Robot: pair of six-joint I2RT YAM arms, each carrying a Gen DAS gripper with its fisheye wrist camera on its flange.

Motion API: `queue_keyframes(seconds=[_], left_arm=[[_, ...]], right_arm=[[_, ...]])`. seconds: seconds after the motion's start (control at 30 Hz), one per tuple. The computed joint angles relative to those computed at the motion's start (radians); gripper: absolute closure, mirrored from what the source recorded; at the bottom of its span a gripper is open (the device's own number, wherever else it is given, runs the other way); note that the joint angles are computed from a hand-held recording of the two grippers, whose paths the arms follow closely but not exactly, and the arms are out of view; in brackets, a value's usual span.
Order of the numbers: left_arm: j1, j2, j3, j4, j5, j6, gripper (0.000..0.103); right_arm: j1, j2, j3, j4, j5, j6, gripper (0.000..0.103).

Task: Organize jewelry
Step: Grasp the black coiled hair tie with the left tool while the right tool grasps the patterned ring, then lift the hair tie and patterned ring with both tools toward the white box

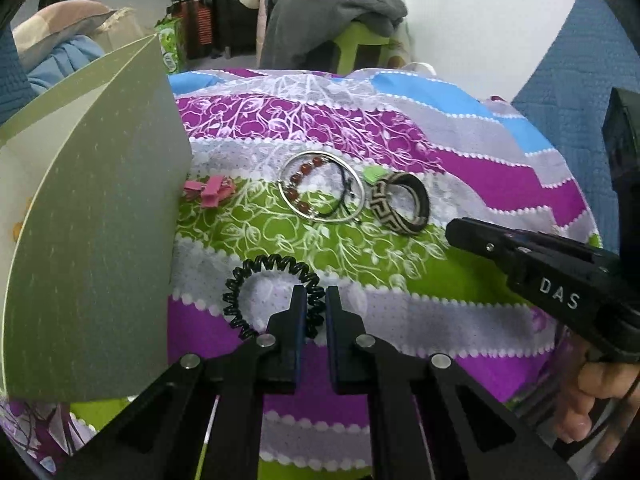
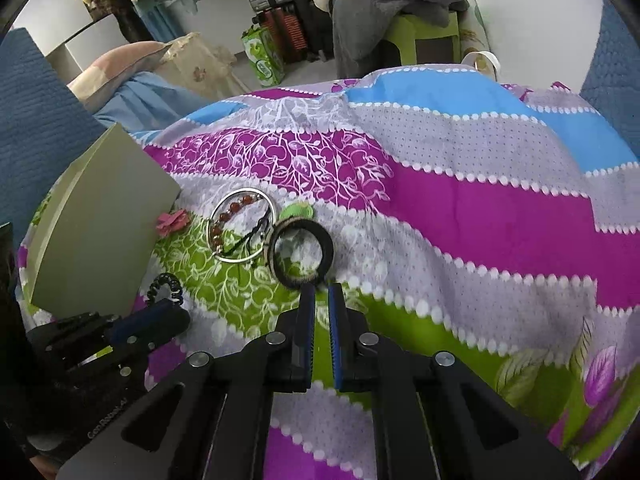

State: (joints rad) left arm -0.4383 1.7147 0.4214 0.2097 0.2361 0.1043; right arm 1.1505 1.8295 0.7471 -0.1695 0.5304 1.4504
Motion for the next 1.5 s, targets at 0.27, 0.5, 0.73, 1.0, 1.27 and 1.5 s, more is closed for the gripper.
queue_keyframes(seconds=[0.27, 0.5, 0.73, 1.0, 1.27, 1.5], left_arm=[[0.08, -0.077, -0.027, -0.088, 0.135, 0.035, 0.096], [0.123, -0.077, -0.022, -0.119, 0.151, 0.063, 0.096], [0.124, -0.066, -0.021, -0.116, 0.145, 0.066, 0.096], [0.106, -0.076, -0.019, -0.117, 0.141, 0.054, 0.096], [0.111, -0.108, -0.014, -0.157, 0.16, 0.056, 0.096], [0.139, -0.214, -0.005, -0.279, 0.185, 0.103, 0.096]], right_arm=[[-0.042, 0.009, -0.05, 0.112, 0.003, -0.042, 0.08], [-0.109, 0.083, 0.006, 0.136, -0.046, -0.139, 0.08], [-0.111, 0.115, 0.053, 0.076, -0.02, -0.142, 0.095], [-0.059, 0.059, 0.055, -0.022, 0.003, -0.048, 0.096], [0.075, 0.05, 0.133, -0.248, 0.006, 0.195, 0.096], [0.194, 0.068, 0.243, -0.438, 0.004, 0.407, 0.096]])
